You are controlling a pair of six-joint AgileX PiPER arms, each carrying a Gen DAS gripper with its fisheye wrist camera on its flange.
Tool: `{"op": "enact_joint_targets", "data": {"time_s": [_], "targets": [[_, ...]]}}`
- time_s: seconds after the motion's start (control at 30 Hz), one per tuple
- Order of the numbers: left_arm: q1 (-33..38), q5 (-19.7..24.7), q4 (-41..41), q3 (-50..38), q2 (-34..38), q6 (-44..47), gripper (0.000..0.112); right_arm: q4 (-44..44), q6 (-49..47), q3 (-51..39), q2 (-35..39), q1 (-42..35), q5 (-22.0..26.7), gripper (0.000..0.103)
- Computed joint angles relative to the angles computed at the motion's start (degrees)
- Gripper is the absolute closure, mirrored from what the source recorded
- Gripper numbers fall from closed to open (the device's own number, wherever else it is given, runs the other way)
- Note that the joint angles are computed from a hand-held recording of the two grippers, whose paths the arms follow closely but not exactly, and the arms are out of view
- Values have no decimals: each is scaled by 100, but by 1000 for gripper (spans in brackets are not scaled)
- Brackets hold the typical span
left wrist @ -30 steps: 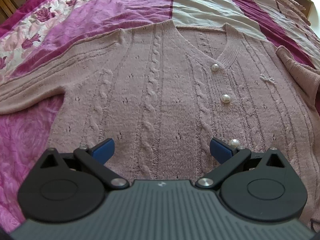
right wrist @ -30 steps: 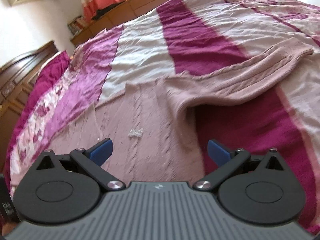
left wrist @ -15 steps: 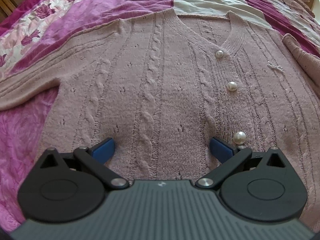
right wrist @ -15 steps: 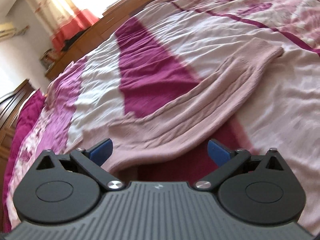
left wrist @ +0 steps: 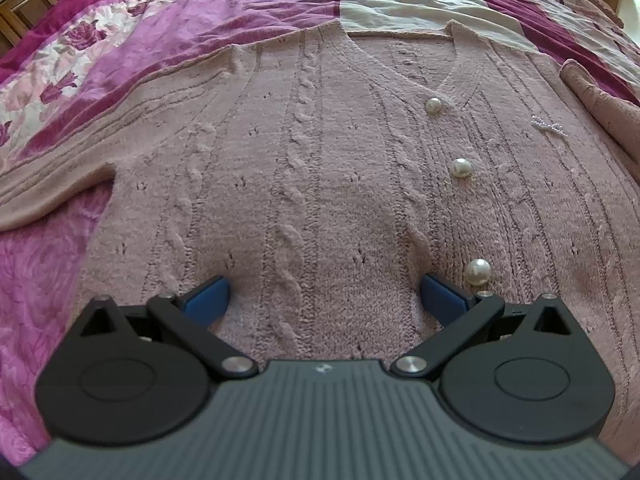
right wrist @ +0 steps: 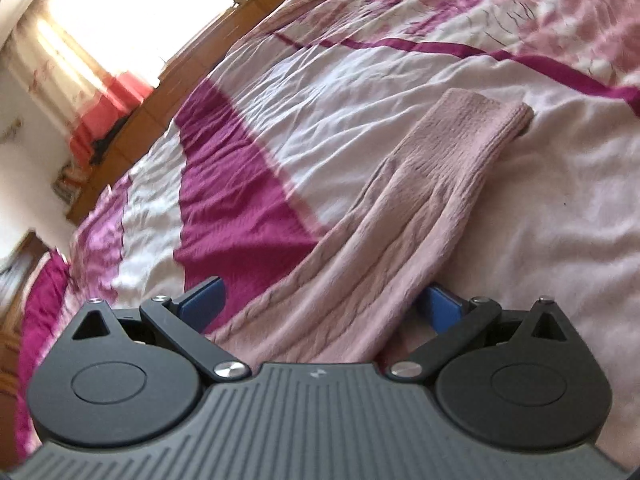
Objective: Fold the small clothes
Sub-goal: 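Move the right gripper to the bunched sleeve cuff and close on it, then lift the sleeve with the right gripper, lay it across the body, open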
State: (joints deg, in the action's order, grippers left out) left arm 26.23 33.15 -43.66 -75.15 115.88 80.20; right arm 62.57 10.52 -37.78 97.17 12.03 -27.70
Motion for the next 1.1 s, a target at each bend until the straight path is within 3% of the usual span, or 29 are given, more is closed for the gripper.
{"op": "enact_joint_targets", "data": {"time_s": [0.27, 0.33, 0.43, 0.47, 0.57, 0.63, 0.77, 0.97, 1.1], "targets": [[-6, 13, 44, -31, 11, -39, 9, -1194, 1237, 25, 499, -521, -512, 4], [-5, 17, 50, -38, 14, -42, 9, -933, 981, -66, 532, -552, -483, 15], [-12, -15, 15, -6, -2, 5, 9, -490, 506, -111, 484, -562, -404, 47], [-11, -16, 4, -7, 1, 19, 9, -376, 392, -78, 440, -552, -392, 66], [2, -23, -69, 15, 0, 101, 9, -727, 914, 224, 253, -535, -558, 90], [5, -38, -97, 35, -10, 141, 9, -740, 984, 396, 76, -437, -764, 92], [12, -6, -79, 11, -1, 124, 9, -79, 160, 474, -411, -153, -1039, 94], [50, 32, -219, 11, 19, 336, 9, 1339, -1494, 411, -1386, 343, -1550, 94], [72, 58, -300, 9, 35, 446, 9, 2239, -2723, 166, -1894, 888, -2148, 94]]}}
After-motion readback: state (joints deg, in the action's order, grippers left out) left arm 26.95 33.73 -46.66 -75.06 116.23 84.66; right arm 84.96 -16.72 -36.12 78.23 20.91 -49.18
